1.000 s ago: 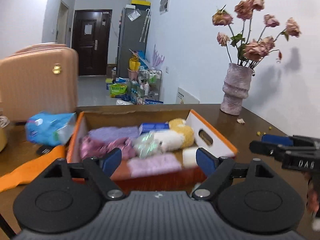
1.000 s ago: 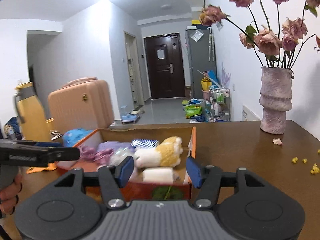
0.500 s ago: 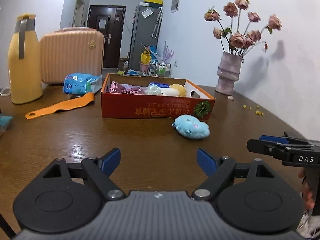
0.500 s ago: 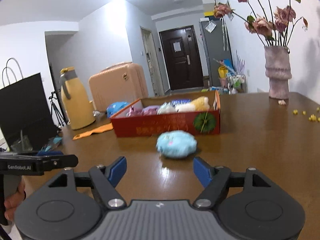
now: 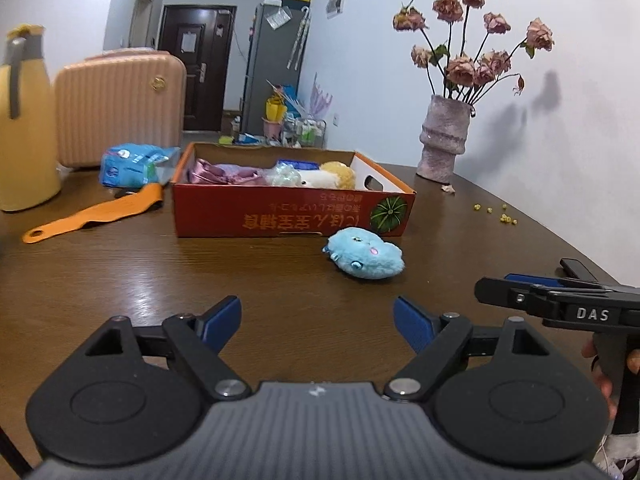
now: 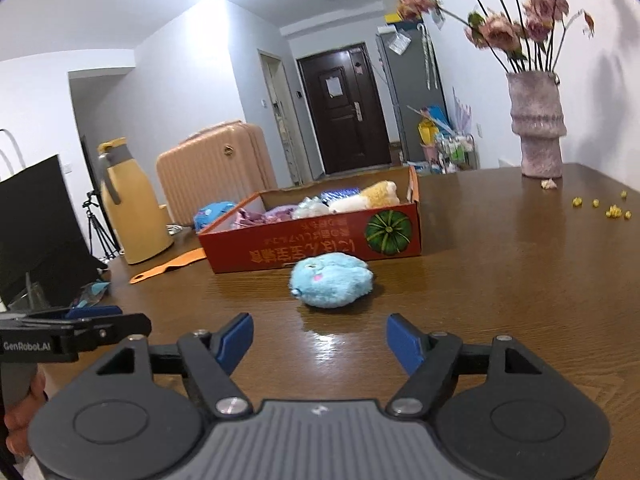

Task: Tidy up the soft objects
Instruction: 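Close both grippers on the light blue plush toy on the table, then lift the blue plush toy and carry it over the box with both grippers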

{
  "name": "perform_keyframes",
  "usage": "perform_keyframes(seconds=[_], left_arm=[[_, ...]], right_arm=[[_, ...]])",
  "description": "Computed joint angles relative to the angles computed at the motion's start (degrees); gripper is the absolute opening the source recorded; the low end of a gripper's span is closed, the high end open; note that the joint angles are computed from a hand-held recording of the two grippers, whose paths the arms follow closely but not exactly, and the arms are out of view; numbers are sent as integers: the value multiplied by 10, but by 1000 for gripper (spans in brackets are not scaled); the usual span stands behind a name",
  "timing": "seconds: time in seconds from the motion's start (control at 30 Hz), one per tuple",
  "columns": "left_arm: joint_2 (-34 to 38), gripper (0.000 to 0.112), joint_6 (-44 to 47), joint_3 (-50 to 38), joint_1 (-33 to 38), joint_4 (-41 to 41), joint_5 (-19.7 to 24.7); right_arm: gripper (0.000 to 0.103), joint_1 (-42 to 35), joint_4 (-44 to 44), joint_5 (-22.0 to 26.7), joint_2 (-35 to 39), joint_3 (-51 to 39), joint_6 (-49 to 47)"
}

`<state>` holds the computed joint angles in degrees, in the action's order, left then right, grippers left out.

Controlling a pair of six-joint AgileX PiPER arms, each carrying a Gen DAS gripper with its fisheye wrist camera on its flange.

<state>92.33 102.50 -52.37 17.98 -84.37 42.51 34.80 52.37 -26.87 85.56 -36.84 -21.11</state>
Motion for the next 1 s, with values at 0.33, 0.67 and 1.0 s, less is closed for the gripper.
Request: perform_keyframes(seconds=[0.33,0.67,1.0], left_arm=[[248,66,-287,-357,-120,165,-6],[435,32,-522,-643,-135,276,153],[449,35,-533,-646,-118,251,183]], right_arm=[[59,-164,-495,92,173,-161,514],[40,-204,-664,102,285,-284,724],[42,-208,-711,113,294,-300,746]])
